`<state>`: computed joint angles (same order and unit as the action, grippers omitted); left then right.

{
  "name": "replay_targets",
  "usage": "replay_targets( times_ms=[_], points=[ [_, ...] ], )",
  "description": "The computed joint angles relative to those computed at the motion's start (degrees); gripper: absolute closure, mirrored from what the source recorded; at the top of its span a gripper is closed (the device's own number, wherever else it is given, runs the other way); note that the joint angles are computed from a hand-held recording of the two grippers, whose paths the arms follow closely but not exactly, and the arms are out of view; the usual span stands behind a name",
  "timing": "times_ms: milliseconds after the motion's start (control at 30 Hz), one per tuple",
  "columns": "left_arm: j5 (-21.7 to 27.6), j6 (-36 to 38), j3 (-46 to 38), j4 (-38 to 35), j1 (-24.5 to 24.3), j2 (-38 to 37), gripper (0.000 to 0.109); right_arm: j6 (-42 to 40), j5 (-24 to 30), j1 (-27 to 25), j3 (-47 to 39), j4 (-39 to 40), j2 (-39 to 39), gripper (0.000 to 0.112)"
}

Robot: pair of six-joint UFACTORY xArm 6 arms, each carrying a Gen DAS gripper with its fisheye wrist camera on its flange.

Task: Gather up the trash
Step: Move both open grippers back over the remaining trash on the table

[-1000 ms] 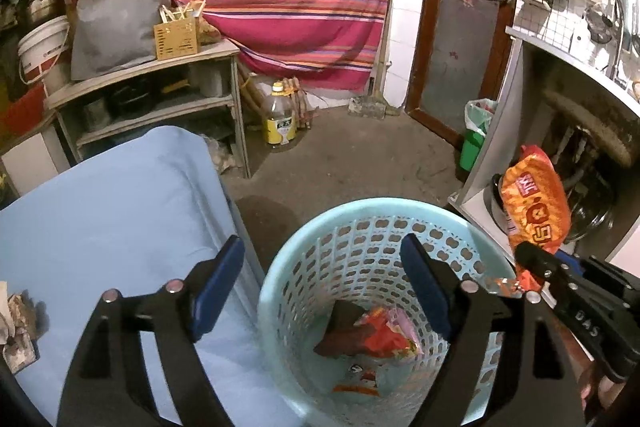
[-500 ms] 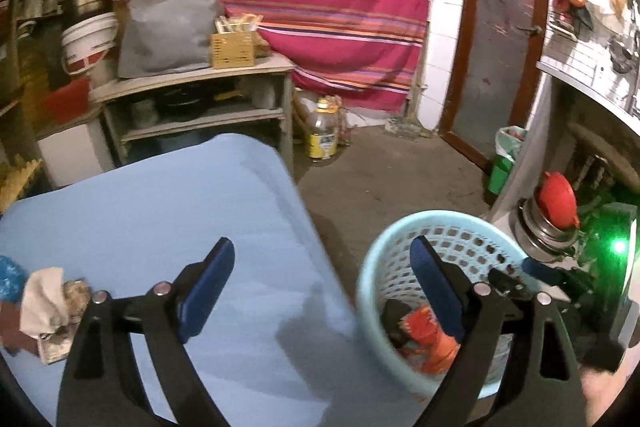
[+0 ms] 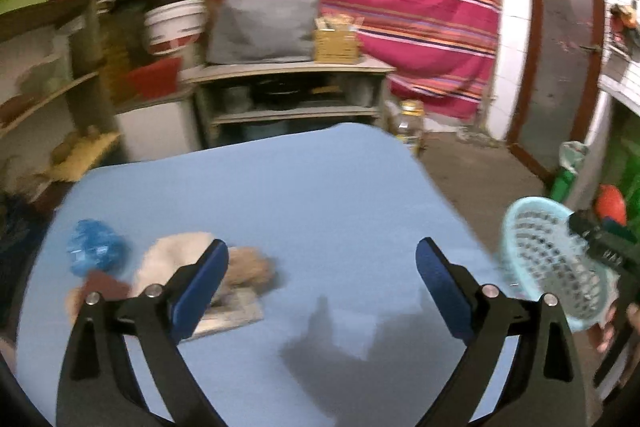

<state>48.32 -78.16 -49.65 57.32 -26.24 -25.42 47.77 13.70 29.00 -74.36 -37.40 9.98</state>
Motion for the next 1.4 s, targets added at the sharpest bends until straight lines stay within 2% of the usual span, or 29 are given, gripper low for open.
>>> replay_targets(
  times_ms=[133,300,433,700,867,1233,1400],
  points=[
    [1.2,0.3,7.7,-1.3,4.2,-8.8,0.012,3.3,1.0,2.7,-3.0,-3.1,2.0,0.014],
    [-0.2,2.6,14.6,-4.6,10.0,-17.2,0.012,2.1,2.8,6.3,-7.6,-0.4,5.6,0.014],
    [0.5,5.1,18.8,-5.2,12.6,-23.2,0.012,2.2,5.0,9.2,-12.0,-0.3,8.8,0.014],
    [0.4,11.2,24.0,-7.8,18.6,-28.9,0.012,-0.1,10.4,14.8,-22.3,-1.2,15.8,0.014],
    [-2.1,16.8,28.8,-12.5,24.5,-33.9,0.012,-0.5,13.3,17.1,-27.4,-2.3,19.4,0.014],
    [-4.3,27.6,32.8,-21.0,35.9,-39.1,0.012,-4.0,16.6,20.2,-36.4,1.3,25.5,0.014],
    [-5.1,31.8,34.4,-22.7,38.9,-41.3,0.012,-5.7,17.3,21.4,-38.9,1.4,27.3,0.014]
  ],
)
